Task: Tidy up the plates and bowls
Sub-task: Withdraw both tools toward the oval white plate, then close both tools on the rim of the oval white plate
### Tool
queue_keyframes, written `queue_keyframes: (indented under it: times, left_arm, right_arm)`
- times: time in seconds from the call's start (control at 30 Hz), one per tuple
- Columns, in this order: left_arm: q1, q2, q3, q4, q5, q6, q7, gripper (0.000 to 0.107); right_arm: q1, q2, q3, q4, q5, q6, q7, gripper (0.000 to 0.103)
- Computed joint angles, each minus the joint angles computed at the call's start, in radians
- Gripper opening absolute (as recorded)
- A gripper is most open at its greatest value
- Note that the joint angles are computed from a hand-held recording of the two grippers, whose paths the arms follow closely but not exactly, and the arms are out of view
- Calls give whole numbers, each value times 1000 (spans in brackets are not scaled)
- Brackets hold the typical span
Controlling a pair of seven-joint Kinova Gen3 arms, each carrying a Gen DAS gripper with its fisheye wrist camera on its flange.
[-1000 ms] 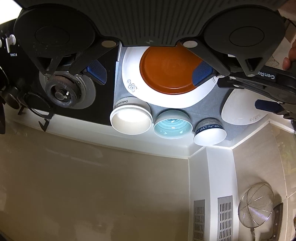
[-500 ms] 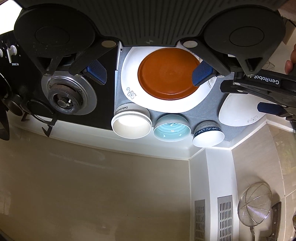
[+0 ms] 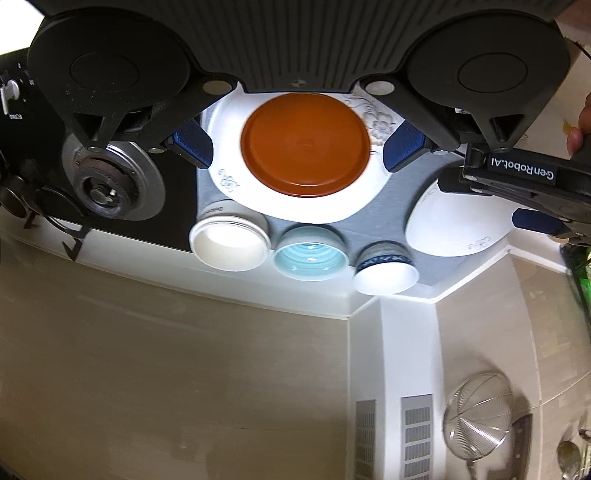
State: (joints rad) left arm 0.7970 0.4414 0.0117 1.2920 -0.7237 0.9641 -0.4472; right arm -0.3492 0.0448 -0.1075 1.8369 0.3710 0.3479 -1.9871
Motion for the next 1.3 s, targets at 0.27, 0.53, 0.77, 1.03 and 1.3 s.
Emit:
queue_keyframes:
  times: [0.27, 0.53, 0.77, 1.03, 1.3]
  left_arm:
    - [-32, -57, -6, 75, -7, 30, 85, 103]
    - [-132, -106, 8, 149, 2, 56, 136, 103]
    - [-278, -130, 15, 197, 94, -11, 88, 103]
    - [-398, -97, 3, 189, 209, -89, -45, 103]
    - [-527, -48, 10, 165, 419, -179, -256, 103]
  right_arm:
    - [-14, 37, -22, -46, -107, 0, 125, 99]
    - [-52, 113, -27, -144, -197, 12, 190, 99]
    - [-55, 224, -59, -300, -335, 98, 286, 99]
    - [-89, 365, -47, -488, -388, 228, 310, 99]
    - [-88, 520, -38, -675, -465, 360, 288, 98]
